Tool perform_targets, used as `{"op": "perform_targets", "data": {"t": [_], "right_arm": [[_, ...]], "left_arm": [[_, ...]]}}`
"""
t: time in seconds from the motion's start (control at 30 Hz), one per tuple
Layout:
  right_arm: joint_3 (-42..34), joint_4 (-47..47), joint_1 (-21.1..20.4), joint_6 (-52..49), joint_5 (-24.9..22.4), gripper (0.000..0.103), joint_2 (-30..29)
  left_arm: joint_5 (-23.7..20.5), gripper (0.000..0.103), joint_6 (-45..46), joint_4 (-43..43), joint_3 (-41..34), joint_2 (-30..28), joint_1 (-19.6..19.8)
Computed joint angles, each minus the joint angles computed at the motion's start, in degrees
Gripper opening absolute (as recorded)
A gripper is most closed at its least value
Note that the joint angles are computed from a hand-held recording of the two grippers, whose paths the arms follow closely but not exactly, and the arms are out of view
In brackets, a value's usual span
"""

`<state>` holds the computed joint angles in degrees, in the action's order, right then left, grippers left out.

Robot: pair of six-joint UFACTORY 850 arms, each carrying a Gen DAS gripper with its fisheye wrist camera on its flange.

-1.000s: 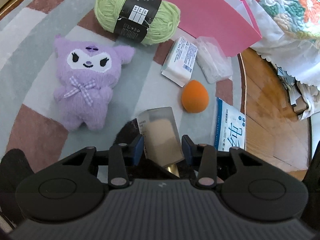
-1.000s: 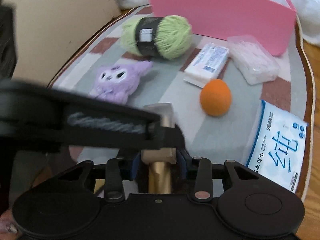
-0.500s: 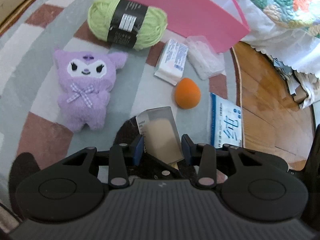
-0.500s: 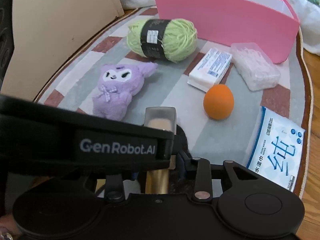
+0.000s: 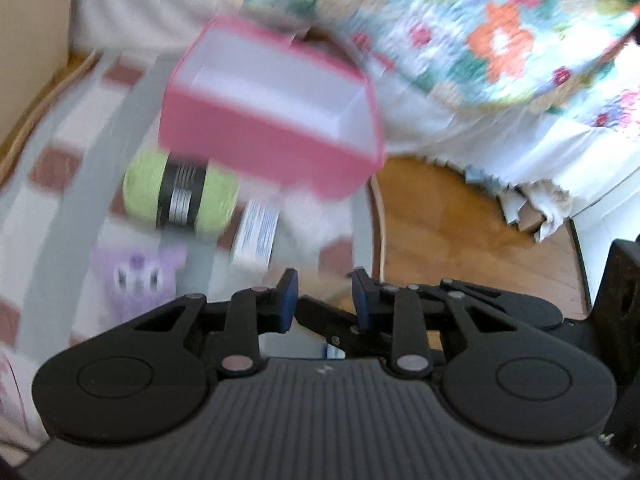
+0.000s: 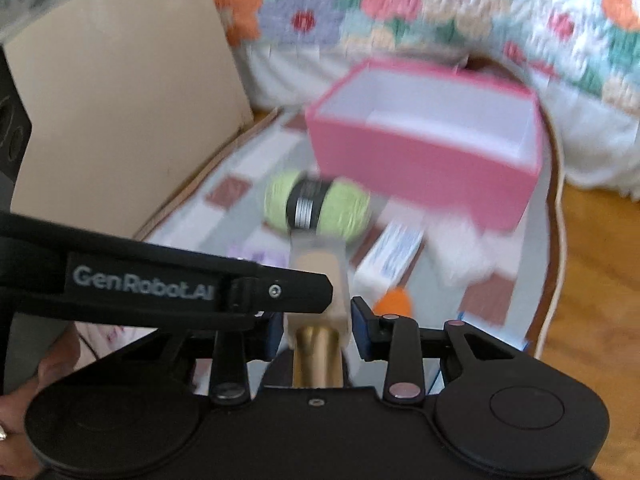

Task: Organize objects
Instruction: 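Lift the bottle with both tools and carry it toward the pink box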

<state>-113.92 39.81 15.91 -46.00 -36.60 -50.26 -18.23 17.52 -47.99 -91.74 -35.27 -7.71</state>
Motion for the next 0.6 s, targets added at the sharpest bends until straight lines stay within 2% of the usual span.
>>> {"op": "perform_targets", "data": {"t": [0.03,0.1,0.17,0.23,0.43,0.53,0.6], "right_arm": [[-1.3,0.1,-0.1,0.0,0.0,0.040,-0.3],[-7.7,-2.3,-0.4,3.0,-4.1,0.040,-3.2],[-14.3,-2.9,-0.8,6.0,-8.3,0.040,-7.0],[-18.4,-4.5,-0.9,7.6,-10.7,0.040,-9.8],[-27.6,-10.4,-0.8,16.0,-14.9,0.040,-18.6],[-28.6,-10.1,-0.8,17.0,-15.6,0.039,-20.4],[-32.7,-8.9,-0.9,18.1,-18.1,0.039,-23.1]], "left_arm": [[0.2,0.020,-1.3,1.8,-1.5,-0.4,0.0],[-3.3,0.021,-4.5,4.4,-6.0,-2.8,0.6],[-9.1,0.021,-2.5,-1.5,-9.7,-5.7,2.0],[-12.1,0.021,-4.0,-2.3,-11.5,-8.1,2.5],[-12.5,0.021,-5.2,-3.2,-8.9,-10.5,3.0],[-11.8,0.021,-5.9,-3.3,-7.6,-10.7,3.5],[-11.5,0.021,-6.2,-3.5,-7.6,-11.0,3.8]]}}
